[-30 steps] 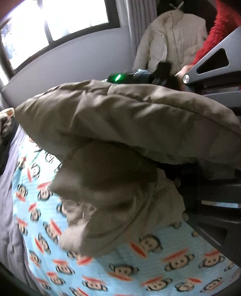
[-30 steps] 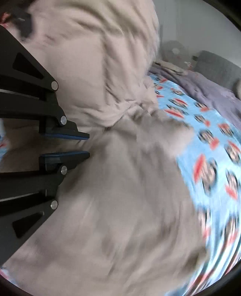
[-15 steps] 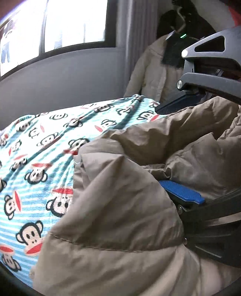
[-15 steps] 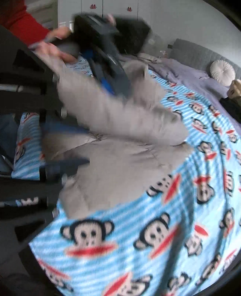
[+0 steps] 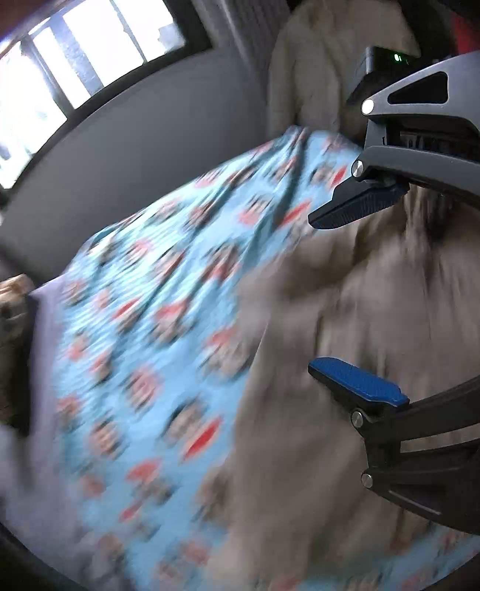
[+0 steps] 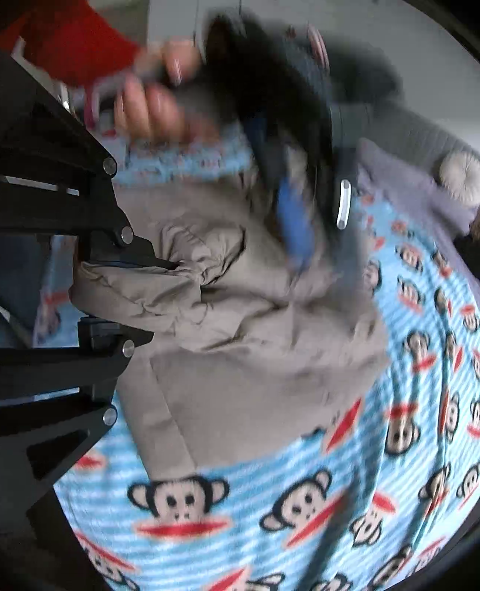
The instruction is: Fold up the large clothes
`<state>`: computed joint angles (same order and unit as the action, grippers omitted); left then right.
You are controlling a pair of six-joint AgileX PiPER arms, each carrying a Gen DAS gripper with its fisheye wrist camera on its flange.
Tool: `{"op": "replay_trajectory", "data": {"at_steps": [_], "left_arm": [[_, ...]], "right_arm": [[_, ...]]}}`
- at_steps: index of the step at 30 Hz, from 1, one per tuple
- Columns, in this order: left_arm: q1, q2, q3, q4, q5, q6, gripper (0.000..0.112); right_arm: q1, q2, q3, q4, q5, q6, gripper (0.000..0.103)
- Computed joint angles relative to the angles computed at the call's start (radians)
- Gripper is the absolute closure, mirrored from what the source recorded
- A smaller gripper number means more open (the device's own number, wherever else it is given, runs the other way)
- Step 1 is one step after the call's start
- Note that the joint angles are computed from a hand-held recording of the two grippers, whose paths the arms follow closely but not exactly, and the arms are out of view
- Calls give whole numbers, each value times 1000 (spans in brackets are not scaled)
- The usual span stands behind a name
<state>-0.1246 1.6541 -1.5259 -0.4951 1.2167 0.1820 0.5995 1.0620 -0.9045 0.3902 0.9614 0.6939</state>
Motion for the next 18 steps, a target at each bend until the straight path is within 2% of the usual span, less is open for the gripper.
{"op": "replay_trajectory", "data": {"at_steps": [4,6,11,13,16,18], "left_arm": [[62,-32,60,224,-94,-36,40],[92,-3,85,220,-110,-40,40],[-54,98,81,251,-238,-121,40],[-117,160,37,267,-257,-168,40],[-186,253,-54,307,-248,-242,40],[-204,288,-89,334,-232,-281,40]], "right_arm": [[81,-23,-2,-145,54,99,86],[45,-54,42,-118,65,64,86],[48,-105,138,-129,61,105,86],[31,-147,177,-123,81,114,86],[-83,-177,240,-51,100,13,86],[-247,-224,252,22,183,-96,83]]}}
